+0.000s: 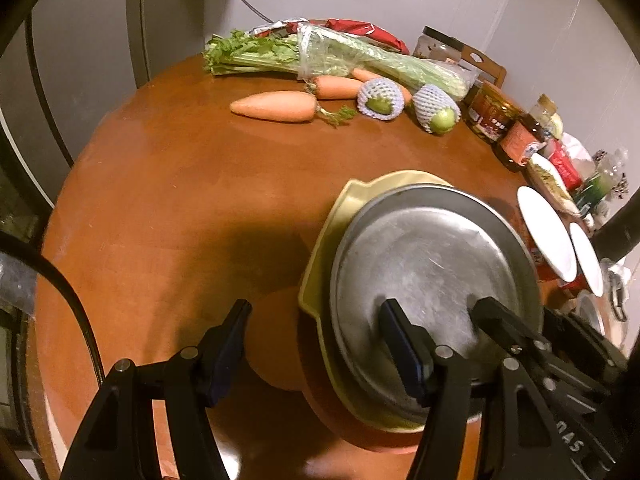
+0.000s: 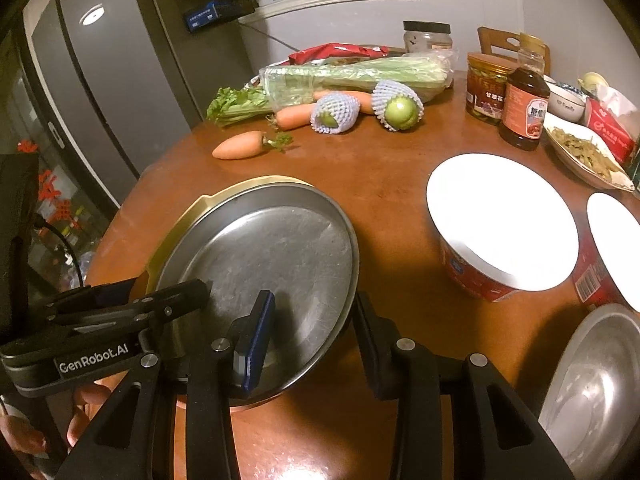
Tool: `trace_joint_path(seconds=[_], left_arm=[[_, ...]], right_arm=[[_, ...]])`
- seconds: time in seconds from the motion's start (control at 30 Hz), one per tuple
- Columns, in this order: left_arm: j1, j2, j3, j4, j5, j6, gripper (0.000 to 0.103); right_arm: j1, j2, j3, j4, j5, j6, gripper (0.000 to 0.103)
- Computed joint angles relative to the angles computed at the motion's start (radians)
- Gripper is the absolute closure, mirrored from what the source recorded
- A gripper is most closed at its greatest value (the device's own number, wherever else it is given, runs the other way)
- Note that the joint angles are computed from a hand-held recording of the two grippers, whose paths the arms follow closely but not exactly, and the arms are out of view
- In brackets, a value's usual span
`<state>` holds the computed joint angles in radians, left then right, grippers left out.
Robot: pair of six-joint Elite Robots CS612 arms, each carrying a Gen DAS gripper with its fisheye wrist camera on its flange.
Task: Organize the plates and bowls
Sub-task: 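Open the left tool and withdraw it from the tray rim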
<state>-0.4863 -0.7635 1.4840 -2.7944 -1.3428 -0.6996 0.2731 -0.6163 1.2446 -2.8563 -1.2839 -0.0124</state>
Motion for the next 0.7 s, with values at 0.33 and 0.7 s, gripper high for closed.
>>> trace_joint_path(seconds=[0.33,0.7], left_arm=[[0.007,-0.002,0.004,-0.018,-0.007,0.006,0.038],[0.006,-0.024,0.036,-0.047,0.011,-0.006,0.038]], right_arm=[[0.006,0.006,-0.019,0.024,-0.016,0.000,0.060],[0.008,0.005,-0.019,0.010,-0.041,0.010,0.060]])
